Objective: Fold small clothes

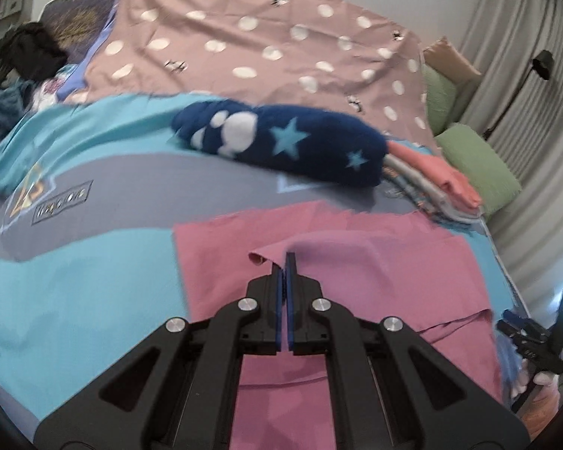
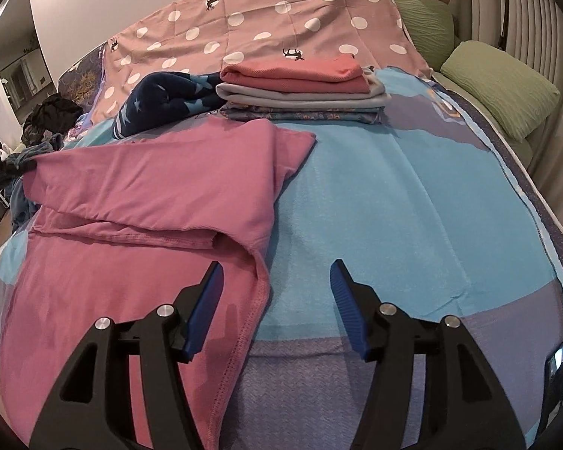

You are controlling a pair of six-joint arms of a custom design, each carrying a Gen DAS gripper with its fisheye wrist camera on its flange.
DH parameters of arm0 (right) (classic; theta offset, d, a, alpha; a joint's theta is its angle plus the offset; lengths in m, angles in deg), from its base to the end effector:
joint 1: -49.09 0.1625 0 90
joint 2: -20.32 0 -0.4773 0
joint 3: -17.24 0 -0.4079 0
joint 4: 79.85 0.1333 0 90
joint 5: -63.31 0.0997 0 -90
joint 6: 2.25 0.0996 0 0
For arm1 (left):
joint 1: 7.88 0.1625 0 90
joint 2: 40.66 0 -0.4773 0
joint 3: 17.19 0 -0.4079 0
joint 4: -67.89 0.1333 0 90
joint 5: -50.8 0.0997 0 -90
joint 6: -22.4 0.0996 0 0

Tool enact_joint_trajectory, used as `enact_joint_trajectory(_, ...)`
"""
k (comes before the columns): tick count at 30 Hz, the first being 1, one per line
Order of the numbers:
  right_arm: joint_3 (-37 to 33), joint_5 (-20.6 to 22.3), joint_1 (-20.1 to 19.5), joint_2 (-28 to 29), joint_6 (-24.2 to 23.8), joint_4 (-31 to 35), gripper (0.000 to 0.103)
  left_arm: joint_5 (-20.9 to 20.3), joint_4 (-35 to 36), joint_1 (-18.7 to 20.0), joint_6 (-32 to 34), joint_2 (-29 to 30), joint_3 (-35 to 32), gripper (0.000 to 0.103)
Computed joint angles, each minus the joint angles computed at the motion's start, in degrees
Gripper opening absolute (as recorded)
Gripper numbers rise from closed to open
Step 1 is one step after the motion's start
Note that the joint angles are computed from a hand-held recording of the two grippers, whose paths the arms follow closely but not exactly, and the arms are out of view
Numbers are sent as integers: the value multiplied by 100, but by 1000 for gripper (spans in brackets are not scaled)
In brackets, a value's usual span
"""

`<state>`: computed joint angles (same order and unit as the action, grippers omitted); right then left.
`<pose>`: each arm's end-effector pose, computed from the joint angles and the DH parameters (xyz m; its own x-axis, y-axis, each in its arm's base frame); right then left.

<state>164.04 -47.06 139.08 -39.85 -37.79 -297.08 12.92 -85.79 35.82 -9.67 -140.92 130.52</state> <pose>0.0986 -0.3979 0.1634 -0.7629 -0.2569 0.5933 -0.5448 0.7496 -0.3759 -0.0731 -0.3630 0.3008 -0.8632 -0.1052 -0.4938 0.2783 0.7169 -0.6392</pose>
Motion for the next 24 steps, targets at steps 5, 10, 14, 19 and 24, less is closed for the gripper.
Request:
enact_joint_trajectory(5, -34, -69, 34, 87, 16, 43, 60, 717, 1243, 249, -819, 183, -35, 33)
enact_joint_trajectory(10, -223, -492, 170, 451, -93, -149, 60, 787, 1280, 163, -680, 693, 68, 54)
enact_joint_trajectory(14, -520, -924, 332, 964, -117, -591, 60, 1313, 1533, 119, -990, 1404, 90, 59)
enact_joint_trajectory(19, -740, -1982, 502, 1405, 225, -1570, 60, 998, 525, 315, -570, 1282, 236, 61)
enact_joint_trajectory(24, -405, -1578, 386, 1054, 431, -1116, 59, 1198, 580, 223, -707, 1404, 309, 61)
